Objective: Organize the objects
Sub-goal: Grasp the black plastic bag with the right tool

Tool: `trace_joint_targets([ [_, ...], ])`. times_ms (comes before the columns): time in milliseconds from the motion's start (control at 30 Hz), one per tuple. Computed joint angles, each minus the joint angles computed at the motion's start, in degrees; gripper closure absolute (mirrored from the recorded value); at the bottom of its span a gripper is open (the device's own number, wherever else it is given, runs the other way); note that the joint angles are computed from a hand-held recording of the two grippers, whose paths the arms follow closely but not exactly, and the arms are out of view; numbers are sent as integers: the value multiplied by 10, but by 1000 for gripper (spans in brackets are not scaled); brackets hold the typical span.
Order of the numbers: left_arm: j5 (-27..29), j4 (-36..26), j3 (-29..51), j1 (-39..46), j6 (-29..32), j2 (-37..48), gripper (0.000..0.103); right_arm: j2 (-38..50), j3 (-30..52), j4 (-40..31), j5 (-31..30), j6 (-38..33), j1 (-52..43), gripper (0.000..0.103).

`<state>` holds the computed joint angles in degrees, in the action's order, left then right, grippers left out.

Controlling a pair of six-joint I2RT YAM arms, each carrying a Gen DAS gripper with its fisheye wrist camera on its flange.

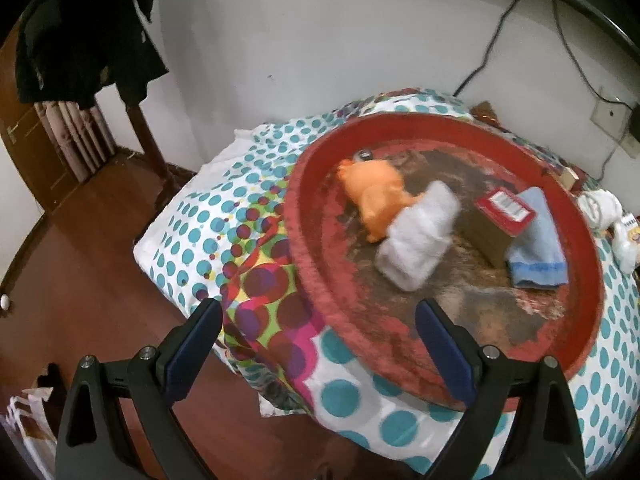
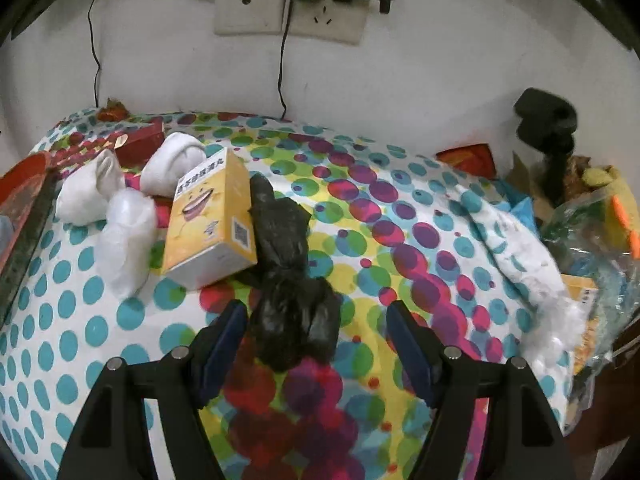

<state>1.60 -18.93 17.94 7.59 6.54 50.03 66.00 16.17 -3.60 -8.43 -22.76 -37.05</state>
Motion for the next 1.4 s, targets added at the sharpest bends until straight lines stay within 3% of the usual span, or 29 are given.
trace_joint_targets([
  [167, -53, -71, 32, -102, -51, -48, 7, 78, 11, 68, -25, 1, 3, 29],
  [300, -82, -100, 69, -198, -108, -32, 7, 97, 13, 91, -38, 1, 10, 30],
  [367, -127, -102, 86, -273, -142, -12, 6, 95, 3, 116, -27, 0, 19, 42],
  [433, -157, -99, 103, -331, -168, 15, 6, 112, 11, 108, -40, -7, 19, 64],
  [600, -210, -79, 165, -481, -227, 120, 6, 110, 4, 108, -56, -11, 6, 72],
  [767, -222, -52, 228, -582, -267, 237, 6, 60, -18, 70, -87, -40, -51, 73],
  [1067, -198, -4, 339, -656, -300, 410, 6, 8, -41, -2, -167, -152, -199, 73],
  [1200, -169, 13, 384, -662, -312, 472, 6, 13, -40, -1, -165, -155, -201, 73],
  [1400, -176, 23, 460, -671, -314, 565, 7, 5, -48, 7, -152, -154, -191, 73],
])
